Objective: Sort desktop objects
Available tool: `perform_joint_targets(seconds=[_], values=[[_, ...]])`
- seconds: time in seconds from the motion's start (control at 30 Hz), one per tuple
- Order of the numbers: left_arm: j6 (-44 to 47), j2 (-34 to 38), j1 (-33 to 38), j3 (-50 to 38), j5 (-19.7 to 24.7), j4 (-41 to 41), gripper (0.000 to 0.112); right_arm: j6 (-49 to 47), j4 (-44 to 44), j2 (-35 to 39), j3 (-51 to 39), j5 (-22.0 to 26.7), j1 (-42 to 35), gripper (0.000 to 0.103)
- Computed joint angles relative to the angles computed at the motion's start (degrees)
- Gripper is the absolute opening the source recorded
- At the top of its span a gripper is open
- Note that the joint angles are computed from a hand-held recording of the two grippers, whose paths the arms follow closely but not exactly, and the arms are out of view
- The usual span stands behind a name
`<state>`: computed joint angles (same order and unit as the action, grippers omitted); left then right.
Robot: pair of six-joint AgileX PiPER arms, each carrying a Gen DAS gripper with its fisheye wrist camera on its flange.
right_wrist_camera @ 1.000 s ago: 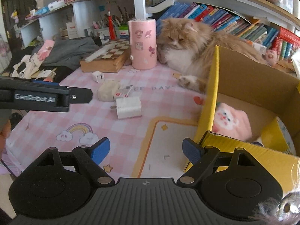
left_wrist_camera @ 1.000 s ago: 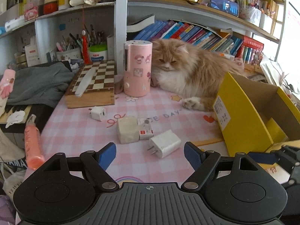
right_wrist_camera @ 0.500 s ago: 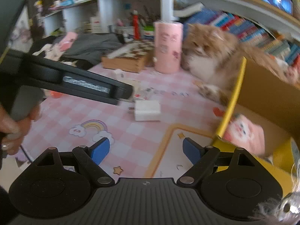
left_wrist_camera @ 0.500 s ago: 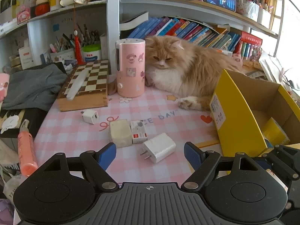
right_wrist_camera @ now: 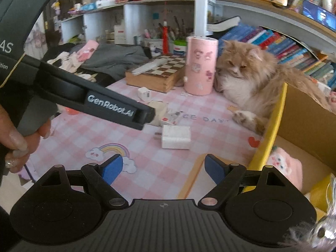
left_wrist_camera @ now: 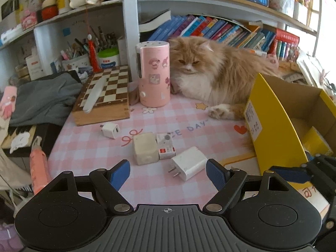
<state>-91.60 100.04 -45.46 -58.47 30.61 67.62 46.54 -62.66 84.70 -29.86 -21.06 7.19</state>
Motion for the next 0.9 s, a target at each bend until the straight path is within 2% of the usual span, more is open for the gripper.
perform_joint_targets(seconds=[0.1, 0.2, 0.27, 0.33, 0.5, 0.7, 0.9], values=[[-0.3, 0.2, 0.0, -0.8, -0.8, 0.3, 0.082, -2.4, 5.0, -0.8, 0.9, 1.8, -0.5, 0.082], [0.0, 0.7, -0.6, -1.6, -0.9, 0.8, 0.082, 1.0, 2.5, -1.0, 1.4, 1.8, -1.9, 0.081], [-0.4, 0.8, -1.2, -1.7, -0.8, 1.1, 0.082, -1.0, 5.6, -1.3, 1.6, 4.2, -1.4, 0.080], [-1.7, 0.6, -1.8, -1.4, -0.7, 1.8, 0.082, 0.8, 3.7, -1.7, 1.9, 3.5, -2.2, 0.080], [-4.2, -0.1, -2.5, 0.3, -0.3, 2.2, 0.082, -1.0, 5.5, -3.0, 2.8, 4.8, -2.0, 0.079], [-5.3, -0.3, -2.7, 1.9, -0.4, 1.5, 0.082, -7.8, 14.8, -5.7, 5.5, 7.0, -2.1, 0.079], [-6.8, -0.4, -3.8, 2.1, -1.8, 4.3, 0.082, -19.8, 31.0, -8.7, 8.0, 10.3, -1.9, 0.079]])
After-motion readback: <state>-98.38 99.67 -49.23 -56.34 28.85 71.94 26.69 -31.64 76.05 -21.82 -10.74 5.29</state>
